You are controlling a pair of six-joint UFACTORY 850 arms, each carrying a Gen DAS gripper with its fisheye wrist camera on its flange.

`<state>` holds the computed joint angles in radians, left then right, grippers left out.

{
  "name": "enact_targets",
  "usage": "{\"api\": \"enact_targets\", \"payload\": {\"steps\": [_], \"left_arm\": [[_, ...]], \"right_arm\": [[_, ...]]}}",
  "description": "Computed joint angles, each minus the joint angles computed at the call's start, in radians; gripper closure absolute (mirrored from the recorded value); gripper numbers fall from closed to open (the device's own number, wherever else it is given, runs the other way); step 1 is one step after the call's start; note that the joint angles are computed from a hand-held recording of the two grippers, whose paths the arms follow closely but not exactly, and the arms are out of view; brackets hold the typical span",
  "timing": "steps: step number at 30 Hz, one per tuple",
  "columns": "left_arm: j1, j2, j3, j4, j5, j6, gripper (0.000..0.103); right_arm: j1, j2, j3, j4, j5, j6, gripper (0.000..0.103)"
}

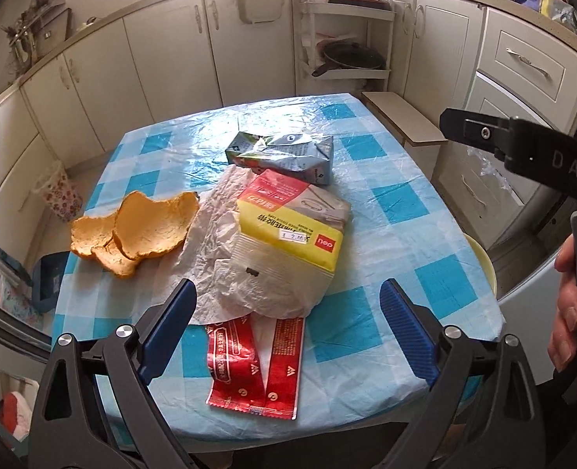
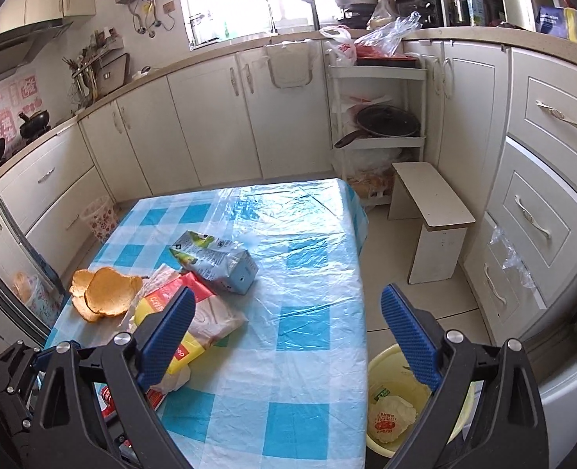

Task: Collect trash
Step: 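Move both open tools back over the table toward the remaining trash, then close the right tool on the red snack wrapper while the left tool approaches the orange peel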

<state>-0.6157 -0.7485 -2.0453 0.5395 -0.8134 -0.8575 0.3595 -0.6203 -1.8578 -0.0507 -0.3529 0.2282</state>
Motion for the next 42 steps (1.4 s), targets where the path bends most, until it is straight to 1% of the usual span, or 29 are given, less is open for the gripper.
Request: {"api": "enact_targets", "payload": {"steps": [3,6,12,15,19,21,24,28,31,35,37,38,39,40,41,42], "left_arm": [[0.015,0.028,0.048,-0.009,0.020,-0.002,0.012],[0.046,0.066,0.110,-0.043,0.047,-0.009,0.011],[0.132,0.143,0.238,-0.093,0.074,-0.113,0.011],[0.154,0.158,0.264,-0.103,0.074,-0.151,0.011],[0.157,0.164,0.275,-0.085,0.067,-0.169,0.011],[0.152,0.162,0.272,-0.077,0.064,-0.165,0.011],[0.149,0.164,0.275,-0.066,0.063,-0.165,0.011],[0.155,0.169,0.283,-0.066,0.058,-0.185,0.011],[0.163,0.176,0.292,-0.066,0.059,-0.205,0.011],[0.167,0.182,0.302,-0.055,0.056,-0.217,0.011],[0.170,0.184,0.307,-0.053,0.054,-0.219,0.011],[0.173,0.185,0.308,-0.055,0.054,-0.220,0.011],[0.177,0.186,0.312,-0.059,0.054,-0.222,0.011],[0.181,0.186,0.314,-0.063,0.054,-0.225,0.011],[0.185,0.188,0.319,-0.066,0.056,-0.227,0.011],[0.190,0.191,0.324,-0.073,0.059,-0.229,0.011]], "right_arm": [[0.015,-0.017,-0.020,0.005,-0.020,-0.025,0.011],[0.029,-0.034,-0.038,0.021,-0.045,-0.062,0.011],[0.063,-0.055,-0.056,0.075,-0.093,-0.168,0.011],[0.082,-0.066,-0.063,0.123,-0.130,-0.260,0.011],[0.109,-0.078,-0.062,0.192,-0.189,-0.391,0.011],[0.126,-0.079,-0.051,0.190,-0.202,-0.427,0.011],[0.142,-0.097,-0.062,0.212,-0.242,-0.480,0.011],[0.144,-0.122,-0.078,0.320,-0.290,-0.532,0.011],[0.156,-0.132,-0.077,0.344,-0.297,-0.530,0.011],[0.173,-0.143,-0.070,0.319,-0.271,-0.497,0.011],[0.178,-0.148,-0.067,0.306,-0.255,-0.480,0.016],[0.185,-0.144,-0.056,0.284,-0.230,-0.463,0.017],[0.191,-0.142,-0.048,0.265,-0.212,-0.457,0.022],[0.198,-0.139,-0.043,0.229,-0.197,-0.440,0.025],[0.202,-0.135,-0.034,0.225,-0.180,-0.449,0.033],[0.202,-0.138,-0.040,0.240,-0.179,-0.467,0.046]]}}
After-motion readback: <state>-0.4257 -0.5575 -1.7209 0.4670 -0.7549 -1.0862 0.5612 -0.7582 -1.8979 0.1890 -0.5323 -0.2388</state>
